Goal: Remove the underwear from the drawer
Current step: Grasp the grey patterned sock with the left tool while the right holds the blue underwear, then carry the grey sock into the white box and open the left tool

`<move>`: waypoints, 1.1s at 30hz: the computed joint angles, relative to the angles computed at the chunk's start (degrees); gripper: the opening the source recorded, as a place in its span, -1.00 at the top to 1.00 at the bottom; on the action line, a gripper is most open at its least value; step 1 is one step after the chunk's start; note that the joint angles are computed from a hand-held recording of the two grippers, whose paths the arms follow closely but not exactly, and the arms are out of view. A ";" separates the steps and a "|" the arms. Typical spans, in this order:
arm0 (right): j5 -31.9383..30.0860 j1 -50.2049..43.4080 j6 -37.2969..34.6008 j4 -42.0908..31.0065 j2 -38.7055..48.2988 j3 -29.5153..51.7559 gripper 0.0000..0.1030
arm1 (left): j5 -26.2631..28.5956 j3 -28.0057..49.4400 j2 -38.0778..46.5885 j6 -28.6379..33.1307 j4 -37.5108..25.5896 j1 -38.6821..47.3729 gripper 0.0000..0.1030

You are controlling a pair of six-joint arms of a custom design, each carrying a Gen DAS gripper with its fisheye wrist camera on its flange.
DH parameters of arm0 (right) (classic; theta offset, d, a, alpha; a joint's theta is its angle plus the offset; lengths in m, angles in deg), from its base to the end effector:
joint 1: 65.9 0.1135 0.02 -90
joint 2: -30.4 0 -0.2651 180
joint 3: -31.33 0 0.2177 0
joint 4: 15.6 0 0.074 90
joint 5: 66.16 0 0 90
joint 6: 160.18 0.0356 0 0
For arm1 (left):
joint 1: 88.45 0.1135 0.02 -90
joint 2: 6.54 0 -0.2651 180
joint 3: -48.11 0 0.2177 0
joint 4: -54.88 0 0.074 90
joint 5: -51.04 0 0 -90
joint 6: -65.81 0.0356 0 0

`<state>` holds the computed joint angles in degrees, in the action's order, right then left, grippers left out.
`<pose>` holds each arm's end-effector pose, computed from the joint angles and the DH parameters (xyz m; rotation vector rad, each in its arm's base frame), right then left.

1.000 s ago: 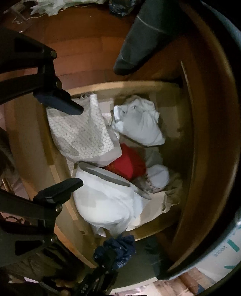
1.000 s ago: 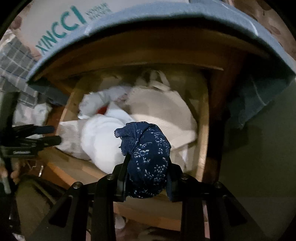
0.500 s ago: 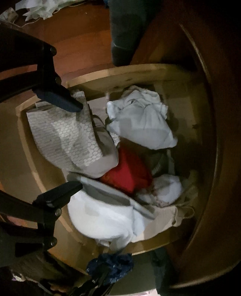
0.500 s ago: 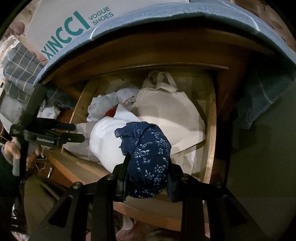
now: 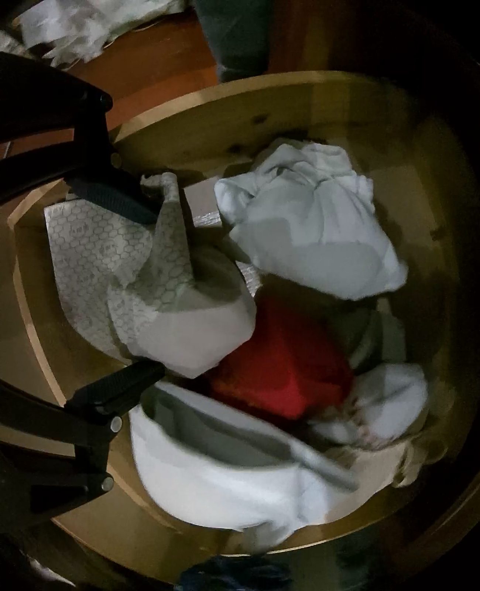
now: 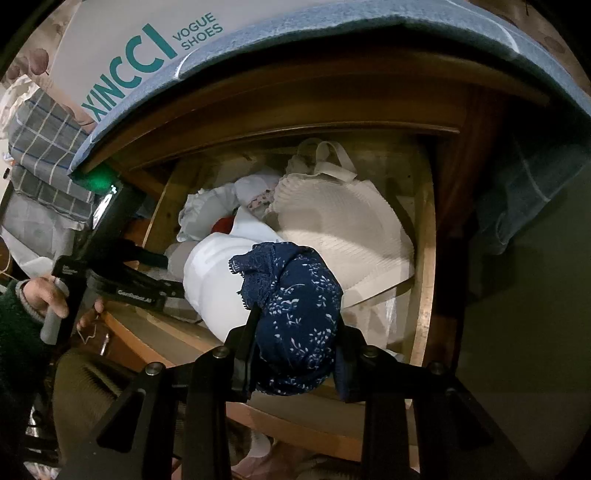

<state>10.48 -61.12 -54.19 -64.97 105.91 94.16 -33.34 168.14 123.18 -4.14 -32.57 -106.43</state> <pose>0.2155 0.0263 0.2264 0.1835 2.6667 0.4277 0.3703 -0.1238 0.1722 -0.9736 -2.8536 0.1514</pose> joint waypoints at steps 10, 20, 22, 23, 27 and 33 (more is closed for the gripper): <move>-0.78 -0.67 -0.43 0.11 -0.03 -0.08 0.42 | 0.10 2.76 2.98 -5.74 -2.42 0.21 0.20; -0.69 -0.67 -0.55 0.17 -0.50 -0.26 0.42 | 1.11 -7.05 -6.72 -5.53 3.81 1.85 0.51; -0.63 -0.70 -0.55 0.17 -0.39 -0.23 0.42 | 1.79 -7.13 -8.39 -4.57 3.26 2.40 0.51; -0.60 -0.68 -0.57 0.14 -0.36 -0.18 0.42 | 2.32 -7.47 -9.38 -4.30 3.12 2.86 0.51; -0.28 -0.44 -0.55 0.09 -0.20 -0.01 0.42 | 3.70 -11.28 -15.65 -3.32 3.49 4.38 0.51; -0.38 -0.58 -0.44 0.41 -0.24 -0.29 0.42 | 6.14 -12.46 -20.90 -3.81 3.51 4.44 0.51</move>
